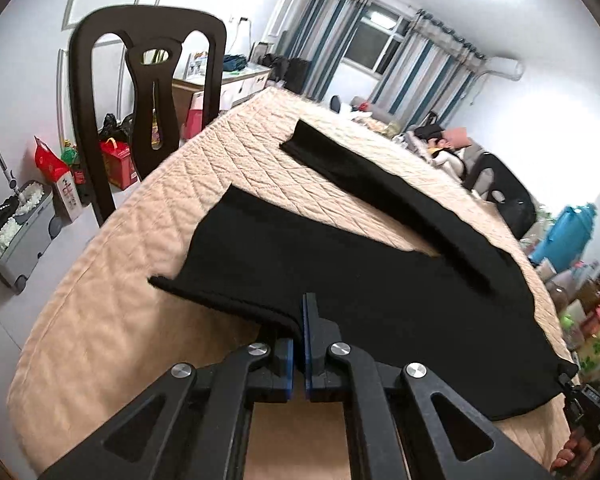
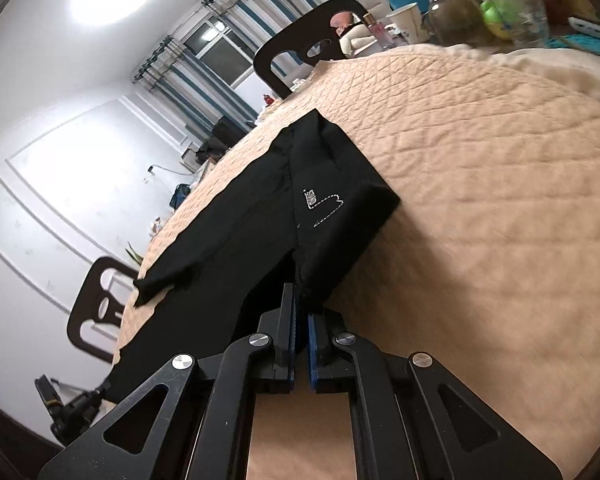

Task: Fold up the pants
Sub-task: 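Grasp the black pants waistband with the left gripper while the right grasps its corner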

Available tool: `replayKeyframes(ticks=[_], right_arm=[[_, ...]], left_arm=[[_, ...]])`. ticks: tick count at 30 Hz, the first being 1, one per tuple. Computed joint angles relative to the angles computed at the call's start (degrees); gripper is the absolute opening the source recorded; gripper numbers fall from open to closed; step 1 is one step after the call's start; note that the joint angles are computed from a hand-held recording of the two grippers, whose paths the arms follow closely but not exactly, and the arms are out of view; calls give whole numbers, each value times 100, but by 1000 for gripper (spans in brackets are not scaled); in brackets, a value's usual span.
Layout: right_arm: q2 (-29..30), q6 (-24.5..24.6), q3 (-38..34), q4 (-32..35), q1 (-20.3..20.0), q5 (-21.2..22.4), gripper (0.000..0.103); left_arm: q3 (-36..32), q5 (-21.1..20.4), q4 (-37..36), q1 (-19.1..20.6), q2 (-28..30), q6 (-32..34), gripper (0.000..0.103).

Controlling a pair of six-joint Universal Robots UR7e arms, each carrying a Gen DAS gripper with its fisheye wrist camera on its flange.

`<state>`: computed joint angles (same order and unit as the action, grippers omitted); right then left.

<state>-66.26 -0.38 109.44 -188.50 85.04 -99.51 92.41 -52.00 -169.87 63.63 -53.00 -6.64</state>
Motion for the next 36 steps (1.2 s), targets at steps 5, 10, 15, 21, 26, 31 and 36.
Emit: replayKeyframes(ticks=[5, 10, 15, 21, 26, 31, 36], right_arm=[[-353, -65, 506, -75, 2, -318, 4], [-371, 73, 539, 210, -229, -155, 4], [-527, -50, 716, 17, -111, -532, 18], [-400, -753, 697, -1179, 317, -1686, 22], [-49, -1200, 304, -881, 321, -1350, 22], [118, -1541, 304, -889, 150, -1395, 16], [90, -1722, 273, -920, 300, -1672, 18]], left_arm=[[598, 84, -412, -84, -310, 127, 5], [491, 271, -195, -5, -225, -110, 6], [582, 931, -492, -145, -275, -390, 10], [475, 1410, -1448, -309, -78, 489, 12], [131, 652, -455, -109, 104, 433, 19], [-12, 433, 142, 97, 198, 273, 21], [-132, 585, 221, 43, 210, 403, 23]])
